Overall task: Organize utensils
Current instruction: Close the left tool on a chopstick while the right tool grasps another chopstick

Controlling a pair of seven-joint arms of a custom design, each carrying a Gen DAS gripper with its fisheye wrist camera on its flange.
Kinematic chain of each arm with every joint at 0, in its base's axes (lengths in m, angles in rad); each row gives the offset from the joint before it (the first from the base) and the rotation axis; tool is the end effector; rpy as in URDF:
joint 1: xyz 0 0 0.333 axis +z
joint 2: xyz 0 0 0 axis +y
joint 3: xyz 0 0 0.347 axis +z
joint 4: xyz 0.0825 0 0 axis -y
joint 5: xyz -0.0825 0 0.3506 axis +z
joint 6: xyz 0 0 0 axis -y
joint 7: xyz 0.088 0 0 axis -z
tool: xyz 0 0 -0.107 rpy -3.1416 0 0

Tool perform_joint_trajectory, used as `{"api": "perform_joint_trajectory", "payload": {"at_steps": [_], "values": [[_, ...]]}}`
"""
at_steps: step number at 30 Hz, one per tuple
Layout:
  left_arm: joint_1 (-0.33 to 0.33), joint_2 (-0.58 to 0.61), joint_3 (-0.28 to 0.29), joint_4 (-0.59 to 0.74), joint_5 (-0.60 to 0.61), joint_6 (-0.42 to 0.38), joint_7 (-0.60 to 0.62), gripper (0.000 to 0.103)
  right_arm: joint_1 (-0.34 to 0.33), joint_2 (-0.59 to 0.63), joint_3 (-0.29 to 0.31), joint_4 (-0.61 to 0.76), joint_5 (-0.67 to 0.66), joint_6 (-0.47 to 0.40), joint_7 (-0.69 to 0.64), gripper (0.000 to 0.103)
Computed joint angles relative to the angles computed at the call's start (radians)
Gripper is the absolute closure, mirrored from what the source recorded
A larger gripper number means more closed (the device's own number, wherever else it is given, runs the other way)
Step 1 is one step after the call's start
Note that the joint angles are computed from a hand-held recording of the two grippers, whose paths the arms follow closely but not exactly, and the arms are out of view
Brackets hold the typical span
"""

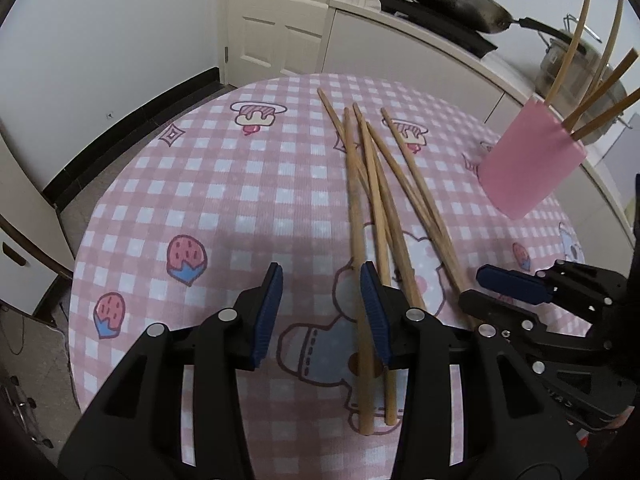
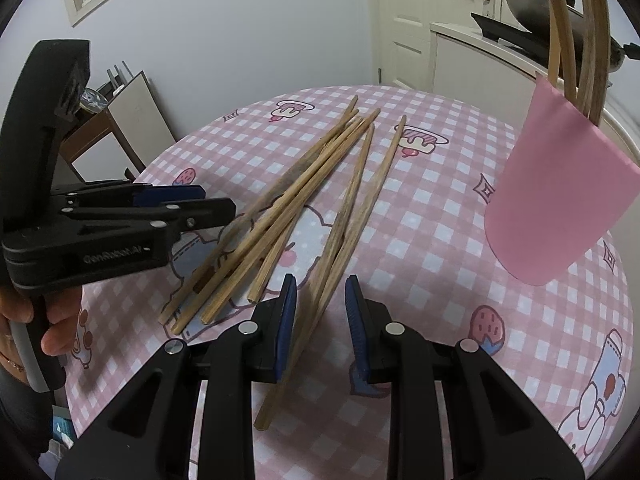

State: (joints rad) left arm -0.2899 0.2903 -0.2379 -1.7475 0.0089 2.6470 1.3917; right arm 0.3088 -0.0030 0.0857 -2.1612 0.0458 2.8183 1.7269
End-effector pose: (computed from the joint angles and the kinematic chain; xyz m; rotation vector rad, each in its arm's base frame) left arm 0.5801 -0.3161 0.5250 -1.6414 2.2829 -0.8482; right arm 0.5124 0.2109 0.5240 -1.9542 1.5978 -0.3900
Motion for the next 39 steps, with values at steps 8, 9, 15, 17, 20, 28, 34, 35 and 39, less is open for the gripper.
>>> {"api": "perform_joint_trajectory", "payload": {"at_steps": [8,9,15,17,20,28,34,35,39], "values": [[-0.037,0.042,0.024,0.053,0.076,-0.045,-0.040,0.070,-0.004,-0.003,-0.003,-0.002,-0.008,-0.005,0.009,0.080],[-0.045,0.044,0.031,0.054,0.095,-0.039,-0.054,0.076,-0.004,-0.003,-0.002,-0.001,-0.009,-0.007,0.008,0.080],[-0.047,0.048,0.032,0.059,0.134,-0.038,-0.065,0.097,-0.001,0.011,0.000,0.023,-0.033,-0.039,0.013,0.080],[-0.049,0.044,0.034,0.050,0.144,-0.030,-0.073,0.098,0.000,0.017,0.000,0.031,-0.025,-0.055,0.004,0.080],[-0.041,0.031,0.028,0.029,0.135,-0.017,-0.075,0.098,0.001,0.020,0.000,0.037,-0.042,-0.070,0.013,0.088],[0.010,-0.059,-0.005,-0.106,0.035,0.038,-0.009,0.098,-0.003,-0.033,-0.003,-0.010,-0.054,-0.082,-0.001,0.098],[0.022,-0.142,-0.013,-0.226,-0.018,0.076,0.027,0.097,-0.006,-0.132,-0.008,-0.100,-0.014,-0.087,-0.045,0.098],[0.021,-0.155,-0.013,-0.243,-0.020,0.080,0.029,0.098,-0.006,-0.155,-0.009,-0.122,-0.008,-0.090,-0.051,0.098],[0.012,-0.203,-0.010,-0.304,-0.005,0.093,0.021,0.097,-0.013,-0.242,-0.007,-0.204,-0.004,-0.100,-0.052,0.098]]}}
